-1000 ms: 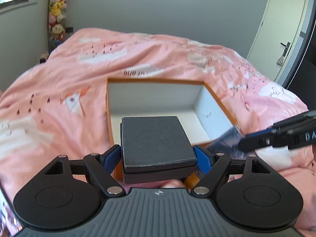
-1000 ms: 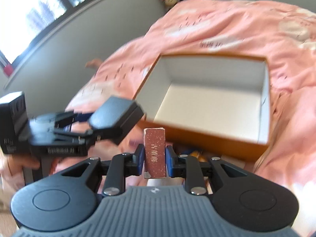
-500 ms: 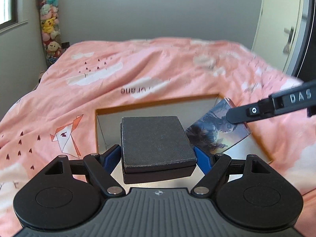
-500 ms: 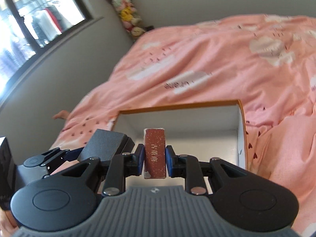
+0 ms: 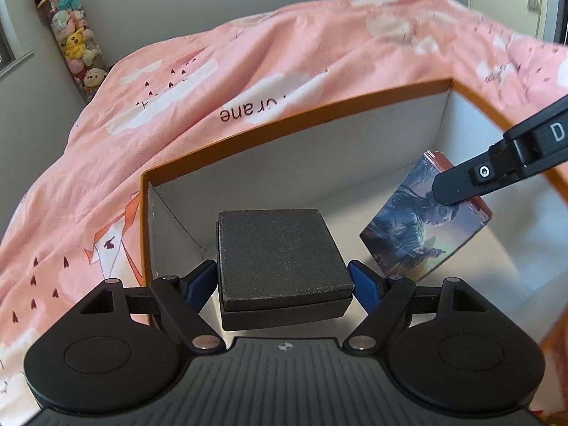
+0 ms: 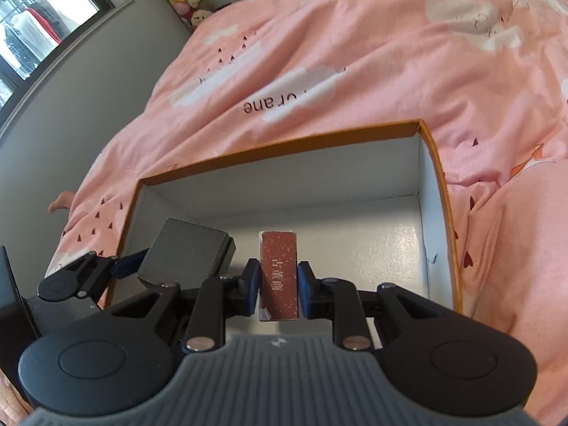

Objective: Organize objects
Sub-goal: 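Lower the grey box into the shoebox and open the left gripper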

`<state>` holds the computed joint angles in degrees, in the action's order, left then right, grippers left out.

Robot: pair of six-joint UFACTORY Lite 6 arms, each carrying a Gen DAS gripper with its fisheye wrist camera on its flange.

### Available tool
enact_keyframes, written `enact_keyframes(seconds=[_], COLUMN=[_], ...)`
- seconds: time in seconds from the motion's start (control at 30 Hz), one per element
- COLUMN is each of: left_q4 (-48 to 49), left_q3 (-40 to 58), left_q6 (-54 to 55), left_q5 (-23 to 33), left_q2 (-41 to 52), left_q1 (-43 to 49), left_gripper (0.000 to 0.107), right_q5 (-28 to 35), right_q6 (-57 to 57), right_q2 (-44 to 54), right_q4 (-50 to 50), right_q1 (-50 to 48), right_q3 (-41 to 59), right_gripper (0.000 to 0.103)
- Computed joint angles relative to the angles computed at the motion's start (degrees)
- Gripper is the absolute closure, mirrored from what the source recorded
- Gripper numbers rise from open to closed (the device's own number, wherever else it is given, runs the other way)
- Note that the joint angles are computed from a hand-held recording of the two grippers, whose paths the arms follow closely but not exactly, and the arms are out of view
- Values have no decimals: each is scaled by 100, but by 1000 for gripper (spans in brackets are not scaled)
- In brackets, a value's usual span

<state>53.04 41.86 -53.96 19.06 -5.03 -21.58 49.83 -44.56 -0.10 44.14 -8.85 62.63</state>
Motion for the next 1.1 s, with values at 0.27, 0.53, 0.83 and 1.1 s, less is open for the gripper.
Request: enact_keyframes(seconds=[0.27, 0.53, 0.83, 1.1], left_q4=[681, 1368, 1128, 163], left_q3=[599, 734, 276, 44], left_q6=[-524, -1045, -917, -100], left_q5=[610, 988, 193, -660], left_q2=[843, 1162, 360, -286], left_q1=[-186, -377, 74, 685], left_gripper=[14, 13, 13, 13], right_q5=[-155, -166, -274, -367], right_q6=[56, -7, 67, 135], right_q2=[531, 590, 432, 280], right_q4=[-9, 43, -31, -175], right_q1=[228, 269, 232, 299], right_q3=[208, 185, 3, -27], right_gripper=[79, 79, 79, 79])
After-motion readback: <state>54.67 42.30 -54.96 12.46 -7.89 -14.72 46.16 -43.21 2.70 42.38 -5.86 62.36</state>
